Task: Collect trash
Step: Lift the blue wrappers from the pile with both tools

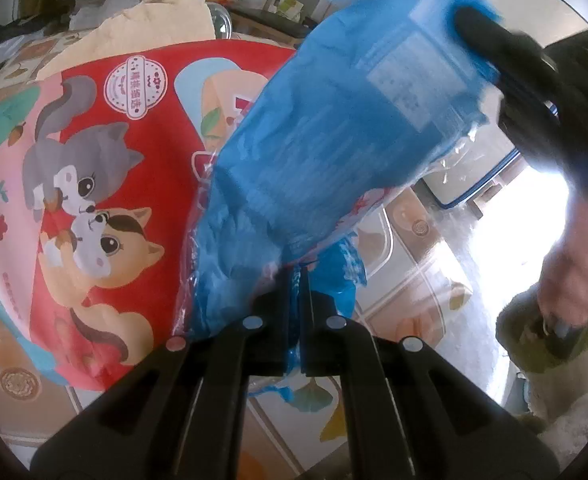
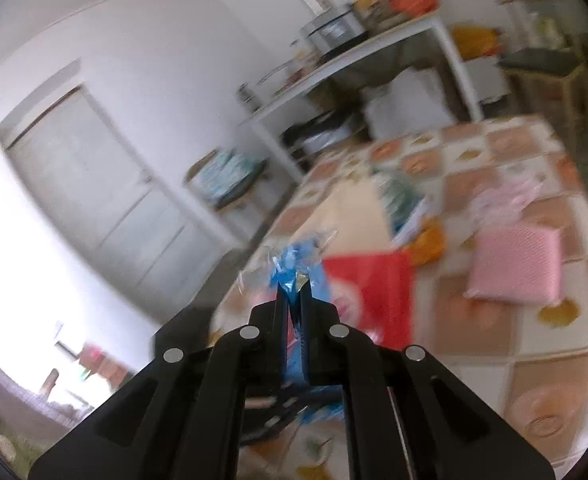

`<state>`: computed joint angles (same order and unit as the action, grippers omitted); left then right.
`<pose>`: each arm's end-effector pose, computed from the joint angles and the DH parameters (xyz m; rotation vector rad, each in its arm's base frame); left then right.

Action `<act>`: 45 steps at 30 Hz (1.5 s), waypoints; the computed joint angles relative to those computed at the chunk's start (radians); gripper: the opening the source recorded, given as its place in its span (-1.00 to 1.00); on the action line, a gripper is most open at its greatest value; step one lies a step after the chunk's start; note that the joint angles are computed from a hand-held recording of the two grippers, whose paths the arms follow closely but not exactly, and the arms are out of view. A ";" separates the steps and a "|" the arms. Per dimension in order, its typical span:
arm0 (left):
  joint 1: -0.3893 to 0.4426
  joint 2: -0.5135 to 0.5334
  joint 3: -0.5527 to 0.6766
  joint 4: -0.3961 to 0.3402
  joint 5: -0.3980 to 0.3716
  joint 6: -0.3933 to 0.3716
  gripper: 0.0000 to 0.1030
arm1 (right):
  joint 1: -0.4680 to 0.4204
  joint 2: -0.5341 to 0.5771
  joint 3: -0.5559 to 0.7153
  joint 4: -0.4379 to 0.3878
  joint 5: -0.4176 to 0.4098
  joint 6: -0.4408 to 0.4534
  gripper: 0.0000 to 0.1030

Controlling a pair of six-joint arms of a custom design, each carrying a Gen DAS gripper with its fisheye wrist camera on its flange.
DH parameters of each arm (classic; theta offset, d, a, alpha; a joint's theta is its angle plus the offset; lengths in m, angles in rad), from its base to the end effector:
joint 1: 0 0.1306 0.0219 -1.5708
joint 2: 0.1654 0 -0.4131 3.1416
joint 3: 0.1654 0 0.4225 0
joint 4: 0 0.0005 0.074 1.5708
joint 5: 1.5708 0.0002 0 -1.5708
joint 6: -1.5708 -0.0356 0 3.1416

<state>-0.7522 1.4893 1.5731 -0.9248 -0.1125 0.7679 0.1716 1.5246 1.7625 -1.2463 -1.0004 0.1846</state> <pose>0.4042 -0.3734 0.4960 -0.0729 2.4822 -0.5521 0.5183 0.1197 0.5614 -0.7646 2.1988 1.2524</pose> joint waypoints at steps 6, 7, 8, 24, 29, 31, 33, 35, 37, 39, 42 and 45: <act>0.007 -0.012 -0.025 0.036 0.007 -0.018 -0.96 | 0.040 0.062 0.016 -0.199 0.050 0.108 -0.90; 0.008 -0.017 -0.030 0.040 0.007 -0.021 -0.96 | 0.043 0.077 0.017 -0.218 0.044 0.105 -0.90; 0.008 -0.020 -0.035 0.047 0.008 -0.023 -0.96 | 0.046 0.096 0.022 -0.243 0.038 0.104 -0.90; 0.014 -0.193 -0.148 0.149 -0.006 -0.006 -0.05 | 0.099 0.171 0.059 -0.373 0.174 0.161 -0.92; 0.085 -0.161 -0.107 0.123 0.056 0.060 0.08 | 0.109 0.153 0.046 -0.297 0.255 0.223 -0.92; 0.118 -0.115 -0.061 0.063 0.111 0.059 0.12 | 0.121 0.128 0.015 -0.232 0.314 0.254 -0.92; 0.140 -0.089 -0.039 0.033 0.154 0.049 0.11 | 0.135 0.096 -0.016 -0.183 0.367 0.281 -0.92; 0.149 -0.072 -0.021 0.014 0.191 0.031 0.08 | 0.148 0.063 -0.057 -0.120 0.419 0.309 -0.92; 0.151 -0.049 0.008 -0.019 0.211 0.003 0.06 | 0.146 0.043 -0.082 -0.086 0.428 0.323 -0.92; 0.147 -0.023 0.037 -0.046 0.227 -0.015 -0.12 | 0.143 0.031 -0.100 -0.054 0.425 0.325 -0.91; 0.146 0.003 0.063 -0.084 0.244 -0.031 -0.28 | 0.144 0.004 -0.133 0.001 0.439 0.334 -0.91; 0.149 0.014 0.077 -0.105 0.258 -0.032 -0.40 | 0.154 -0.032 -0.176 0.078 0.472 0.354 -0.91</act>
